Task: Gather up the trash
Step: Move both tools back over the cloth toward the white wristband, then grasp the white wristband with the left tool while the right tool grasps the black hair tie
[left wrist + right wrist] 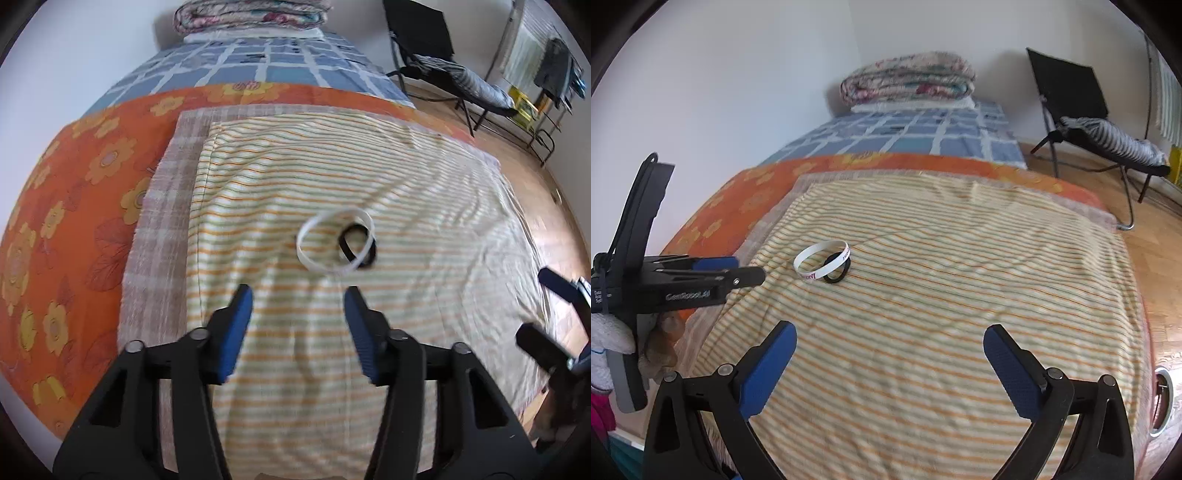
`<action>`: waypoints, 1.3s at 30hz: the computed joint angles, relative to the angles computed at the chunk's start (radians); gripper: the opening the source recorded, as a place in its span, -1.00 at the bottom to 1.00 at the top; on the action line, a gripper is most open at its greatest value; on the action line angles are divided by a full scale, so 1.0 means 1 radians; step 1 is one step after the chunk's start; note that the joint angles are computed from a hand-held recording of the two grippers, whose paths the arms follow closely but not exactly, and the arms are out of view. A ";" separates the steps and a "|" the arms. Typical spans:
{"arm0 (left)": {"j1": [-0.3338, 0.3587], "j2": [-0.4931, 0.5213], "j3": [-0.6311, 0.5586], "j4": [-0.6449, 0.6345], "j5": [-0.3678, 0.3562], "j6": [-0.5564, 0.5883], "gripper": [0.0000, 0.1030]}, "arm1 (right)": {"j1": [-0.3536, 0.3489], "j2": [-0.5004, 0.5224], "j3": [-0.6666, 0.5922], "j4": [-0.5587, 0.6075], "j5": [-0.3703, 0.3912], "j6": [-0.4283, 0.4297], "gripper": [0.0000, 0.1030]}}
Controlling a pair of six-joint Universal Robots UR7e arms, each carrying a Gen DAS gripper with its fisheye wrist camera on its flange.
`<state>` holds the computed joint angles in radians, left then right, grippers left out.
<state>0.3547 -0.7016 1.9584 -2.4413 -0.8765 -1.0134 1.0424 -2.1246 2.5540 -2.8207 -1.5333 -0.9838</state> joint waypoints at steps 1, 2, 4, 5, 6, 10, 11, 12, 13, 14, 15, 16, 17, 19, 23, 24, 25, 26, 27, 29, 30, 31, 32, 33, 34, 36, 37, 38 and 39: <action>0.018 0.007 -0.007 -0.018 -0.005 0.008 -0.20 | 0.015 0.030 -0.006 -0.020 -0.016 0.013 0.94; 0.029 0.013 -0.010 -0.035 -0.008 0.018 -0.21 | 0.030 0.067 -0.014 -0.046 -0.035 0.024 0.93; 0.047 0.029 -0.025 -0.044 -0.005 0.037 -0.22 | 0.054 0.138 -0.025 -0.102 -0.068 0.041 0.82; 0.056 0.039 -0.036 -0.043 0.001 0.047 -0.25 | 0.059 0.160 -0.030 -0.111 -0.075 0.048 0.77; 0.065 0.045 -0.042 -0.051 0.000 0.056 -0.38 | 0.065 0.184 -0.040 -0.107 -0.084 0.057 0.68; 0.093 0.073 -0.064 -0.081 -0.010 0.089 -0.52 | 0.092 0.263 -0.074 -0.092 -0.114 0.091 0.41; 0.097 0.082 -0.076 -0.067 -0.003 0.096 -0.52 | 0.095 0.275 -0.079 -0.092 -0.116 0.097 0.39; 0.101 0.089 -0.084 -0.061 0.000 0.101 -0.52 | 0.097 0.288 -0.085 -0.087 -0.112 0.105 0.31; 0.106 0.094 -0.087 -0.067 -0.002 0.106 -0.52 | 0.098 0.295 -0.090 -0.081 -0.109 0.107 0.22; 0.112 0.100 -0.091 -0.071 -0.005 0.109 -0.54 | 0.103 0.308 -0.097 -0.078 -0.109 0.110 0.18; 0.116 0.105 -0.095 -0.073 -0.006 0.111 -0.65 | 0.106 0.321 -0.101 -0.079 -0.110 0.112 0.10; 0.122 0.111 -0.101 -0.071 -0.005 0.114 -0.73 | 0.112 0.334 -0.105 -0.083 -0.113 0.114 0.03; 0.125 0.116 -0.104 -0.069 -0.003 0.112 -0.74 | 0.118 0.351 -0.110 -0.088 -0.119 0.118 0.01; 0.127 0.124 -0.109 -0.064 0.006 0.114 -0.83 | 0.128 0.380 -0.120 -0.097 -0.127 0.128 -0.05; 0.123 0.132 -0.109 -0.075 0.033 0.138 -0.95 | 0.137 0.424 -0.131 -0.106 -0.144 0.137 -0.20; 0.125 0.131 -0.106 -0.083 0.033 0.141 -0.96 | 0.139 0.437 -0.133 -0.113 -0.149 0.139 -0.20; 0.127 0.129 -0.101 -0.095 0.031 0.142 -0.97 | 0.141 0.446 -0.133 -0.120 -0.152 0.142 -0.20; 0.129 0.126 -0.095 -0.109 0.028 0.144 -0.97 | 0.142 0.455 -0.135 -0.126 -0.151 0.147 -0.20; 0.129 0.123 -0.093 -0.112 0.028 0.145 -0.97 | 0.143 0.462 -0.136 -0.132 -0.150 0.151 -0.20; 0.126 0.119 -0.091 -0.107 0.039 0.144 -0.97 | 0.151 0.480 -0.138 -0.149 -0.149 0.156 -0.20; 0.124 0.118 -0.091 -0.100 0.047 0.143 -0.98 | 0.158 0.490 -0.139 -0.161 -0.149 0.158 -0.21; 0.124 0.116 -0.091 -0.098 0.050 0.143 -0.99 | 0.166 0.501 -0.139 -0.172 -0.152 0.161 -0.23; 0.123 0.114 -0.089 -0.093 0.057 0.139 -0.99 | 0.173 0.512 -0.142 -0.182 -0.156 0.165 -0.24; 0.122 0.110 -0.087 -0.085 0.065 0.131 -0.99 | 0.180 0.523 -0.143 -0.194 -0.161 0.169 -0.24; 0.120 0.105 -0.082 -0.078 0.074 0.123 -0.99 | 0.188 0.537 -0.144 -0.211 -0.171 0.172 -0.25; 0.120 0.091 -0.070 -0.074 0.083 0.106 -1.00 | 0.202 0.562 -0.144 -0.245 -0.185 0.171 -0.25; 0.121 0.081 -0.061 -0.070 0.090 0.095 -1.00 | 0.209 0.574 -0.144 -0.265 -0.194 0.167 -0.25; 0.121 0.074 -0.054 -0.071 0.092 0.090 -1.00 | 0.214 0.582 -0.143 -0.281 -0.200 0.161 -0.26; 0.122 0.067 -0.046 -0.074 0.093 0.084 -1.00 | 0.221 0.592 -0.142 -0.301 -0.209 0.152 -0.29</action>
<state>0.4771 -0.6342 1.9121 -2.5150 -0.7838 -0.9295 1.2633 -1.5324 2.4124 -3.1217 -1.7427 -0.8316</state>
